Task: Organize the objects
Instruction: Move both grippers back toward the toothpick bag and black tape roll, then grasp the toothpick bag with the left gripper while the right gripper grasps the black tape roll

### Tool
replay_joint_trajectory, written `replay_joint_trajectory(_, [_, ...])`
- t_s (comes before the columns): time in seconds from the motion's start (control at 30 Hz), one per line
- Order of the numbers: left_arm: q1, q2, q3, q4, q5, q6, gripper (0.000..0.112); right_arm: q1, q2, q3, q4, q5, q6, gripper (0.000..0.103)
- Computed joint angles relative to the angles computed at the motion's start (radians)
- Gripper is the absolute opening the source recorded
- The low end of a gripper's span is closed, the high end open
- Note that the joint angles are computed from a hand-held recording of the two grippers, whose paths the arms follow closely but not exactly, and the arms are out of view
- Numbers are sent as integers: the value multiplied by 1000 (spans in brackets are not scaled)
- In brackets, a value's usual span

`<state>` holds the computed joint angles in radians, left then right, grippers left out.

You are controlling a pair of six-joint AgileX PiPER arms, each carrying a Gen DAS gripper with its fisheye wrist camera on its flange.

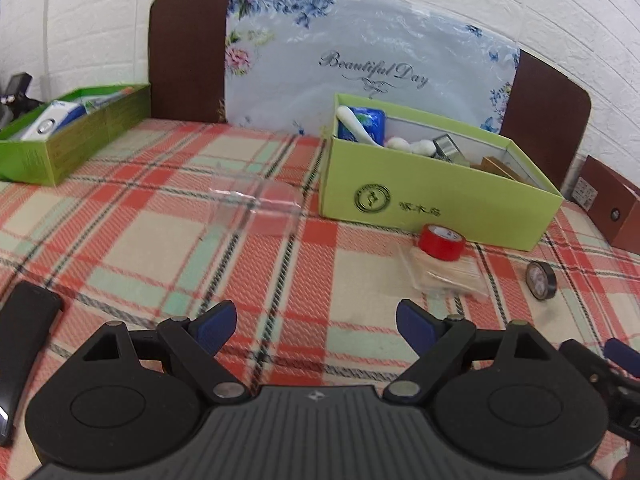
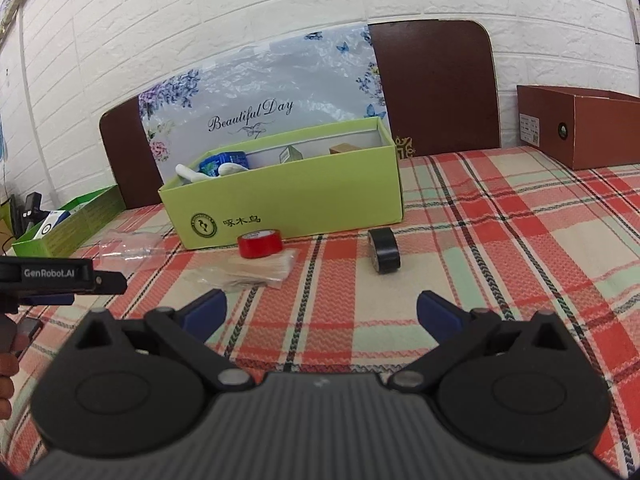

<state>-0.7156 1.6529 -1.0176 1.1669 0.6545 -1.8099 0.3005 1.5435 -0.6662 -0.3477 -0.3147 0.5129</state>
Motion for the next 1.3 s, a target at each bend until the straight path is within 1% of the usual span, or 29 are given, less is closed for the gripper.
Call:
replay_joint_trajectory(0.03, [-3,8,-6,6,-7,-2,90,1,4,-1,21,3,-28,103])
replay_joint_trajectory(0.1, [-11,34,-34,17,-14,7,90,13,12,1,118,6,-128,103])
replay_joint_trajectory(0.13, [-14,51,-52,23,-20,15,90,11,16,3,129,1,-142,103])
replay_joint_trajectory(0.23, [-8,108,-112,40,-70,44,90,-2,24,7,101,-8,-114,103])
replay_joint_trajectory(0.33, [8,177,-198,-12,-117,121,90,-17,33,6,90,-13,-97,103])
replay_joint_trajectory(0.43, [24,240,-265,-1,-167,150,90,-35,40,9,59,-19,-70,103])
replay_joint_trajectory(0.47, [32,266,-300,-39,-177,201,90,-42,43,7,41,-17,-55,103])
replay_joint_trajectory(0.53, [52,319,-385,-204,-191,363,90,-52,50,6,19,-20,-31,103])
replay_joint_trajectory(0.57, [58,337,-414,-263,-196,416,90,-57,55,4,6,-21,-13,103])
replay_joint_trajectory(0.6, [61,355,-438,-291,-202,442,90,-61,61,2,-8,-21,4,103])
replay_joint_trajectory(0.63, [60,372,-458,-293,-204,451,90,-64,66,-2,-21,-18,21,103])
replay_joint_trajectory(0.67, [56,393,-484,-293,-190,466,90,-64,69,-5,-30,-16,34,103])
replay_joint_trajectory(0.73, [49,442,-554,-322,-121,525,90,-66,75,-11,-63,-13,65,103])
replay_joint_trajectory(0.77, [45,454,-563,-299,-108,518,91,-66,77,-12,-70,-13,69,103])
replay_joint_trajectory(0.8, [44,455,-553,-253,-112,490,91,-66,78,-14,-76,-13,74,103])
replay_joint_trajectory(0.83, [47,448,-536,-236,-126,483,91,-66,79,-16,-87,-12,84,103])
replay_joint_trajectory(0.9, [46,417,-472,-147,-150,397,71,-67,81,-20,-95,-9,93,103])
replay_joint_trajectory(0.93, [49,398,-443,-127,-162,383,66,-66,82,-22,-91,-7,90,103])
replay_joint_trajectory(1.0, [71,344,-362,-122,-232,354,66,-65,85,-25,-85,-10,80,103])
replay_joint_trajectory(1.03, [72,321,-327,-104,-244,329,66,-66,90,-32,-97,-9,88,103])
replay_joint_trajectory(1.1, [62,278,-257,-49,-240,267,65,-65,100,-46,-115,-6,87,103])
replay_joint_trajectory(1.2, [41,208,-143,49,-238,147,65,-50,118,-79,-57,9,2,103])
replay_joint_trajectory(1.3, [6,157,-63,104,-202,80,66,-45,154,-132,-37,23,-46,103])
